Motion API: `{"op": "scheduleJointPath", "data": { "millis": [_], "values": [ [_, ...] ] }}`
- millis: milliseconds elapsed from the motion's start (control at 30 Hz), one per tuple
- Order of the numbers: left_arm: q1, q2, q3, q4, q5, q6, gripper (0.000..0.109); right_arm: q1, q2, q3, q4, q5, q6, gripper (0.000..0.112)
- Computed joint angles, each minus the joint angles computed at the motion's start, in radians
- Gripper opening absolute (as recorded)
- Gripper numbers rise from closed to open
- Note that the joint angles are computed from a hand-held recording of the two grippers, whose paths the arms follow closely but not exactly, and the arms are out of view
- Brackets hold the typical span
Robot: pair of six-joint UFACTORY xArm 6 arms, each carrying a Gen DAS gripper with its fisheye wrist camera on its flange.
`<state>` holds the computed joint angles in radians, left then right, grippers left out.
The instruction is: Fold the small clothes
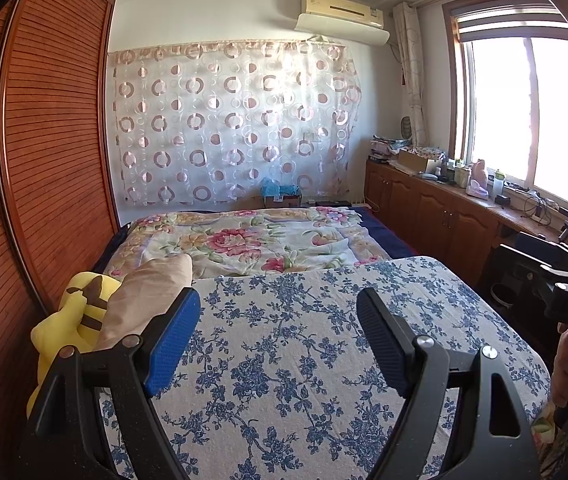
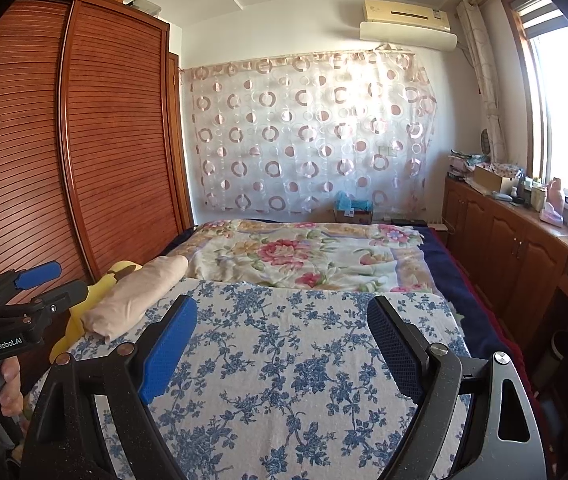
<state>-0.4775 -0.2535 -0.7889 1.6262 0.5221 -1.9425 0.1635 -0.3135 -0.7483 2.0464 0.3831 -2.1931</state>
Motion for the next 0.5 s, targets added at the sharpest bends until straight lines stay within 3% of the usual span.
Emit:
{"op": "scheduleJointPath", "data": {
  "millis": [500],
  "values": [
    [-0.001, 0.002, 0.0, 0.008, 0.0, -0.007, 0.081, -0.004, 0.002, 0.001, 0.002, 0.01, -0.008, 0.088]
  ]
}}
